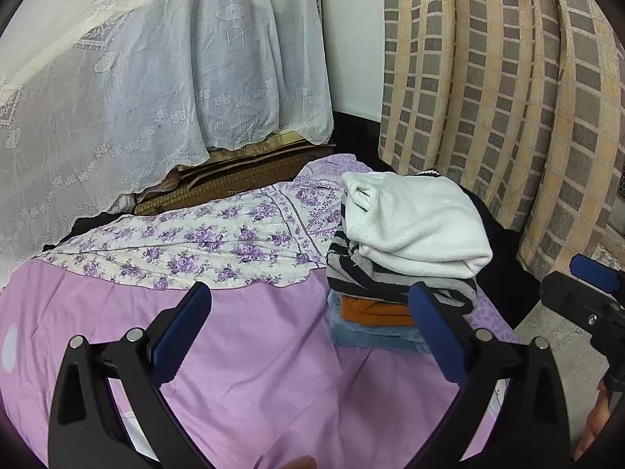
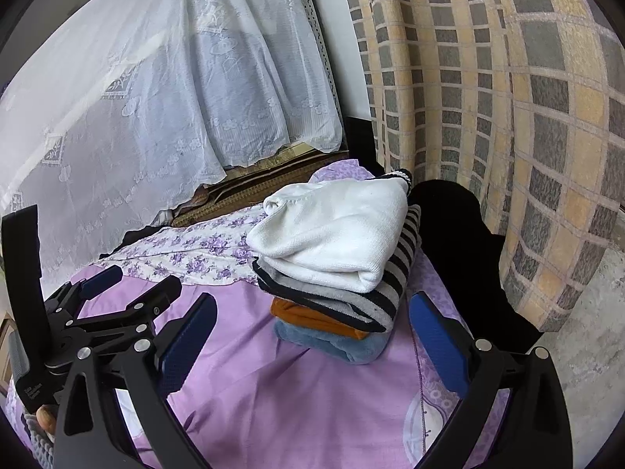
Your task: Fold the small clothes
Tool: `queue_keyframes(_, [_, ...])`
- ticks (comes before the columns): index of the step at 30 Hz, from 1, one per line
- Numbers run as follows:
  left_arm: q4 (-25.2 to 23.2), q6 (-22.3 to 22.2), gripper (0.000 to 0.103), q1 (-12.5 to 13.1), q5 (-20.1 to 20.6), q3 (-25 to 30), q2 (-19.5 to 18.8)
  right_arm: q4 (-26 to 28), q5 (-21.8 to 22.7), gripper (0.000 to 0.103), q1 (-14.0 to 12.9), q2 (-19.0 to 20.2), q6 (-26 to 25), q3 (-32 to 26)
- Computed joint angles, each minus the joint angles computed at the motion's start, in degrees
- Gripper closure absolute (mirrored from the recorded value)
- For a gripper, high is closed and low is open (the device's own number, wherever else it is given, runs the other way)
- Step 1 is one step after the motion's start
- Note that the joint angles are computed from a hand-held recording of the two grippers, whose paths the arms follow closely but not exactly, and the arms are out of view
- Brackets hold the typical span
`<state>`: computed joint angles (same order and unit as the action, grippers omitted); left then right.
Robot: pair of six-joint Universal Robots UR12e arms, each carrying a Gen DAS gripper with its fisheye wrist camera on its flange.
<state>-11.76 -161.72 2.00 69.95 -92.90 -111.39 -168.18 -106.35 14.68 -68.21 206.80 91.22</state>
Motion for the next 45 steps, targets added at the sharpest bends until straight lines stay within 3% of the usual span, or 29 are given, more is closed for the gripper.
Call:
queue_keyframes(16, [-1.3,1.0,0.005,-0.3,0.0,-0.2,0.2,-0.1,0.8,0.004,-0.1,-0.1,0.2,0.4])
queue_keyframes(21, [2.9,1.0,0.005,-0.2,0.0,-0.8,-0.1,-0.3,1.0,0.004,-0.1,-0.1,0.4,0.5])
queue_keyframes(45, [4.8,1.9,0.005,-0.3,0.8,-2.0,0.2,-0.6,2.6,0.004,-0.6,-0.1,1.3,0.7])
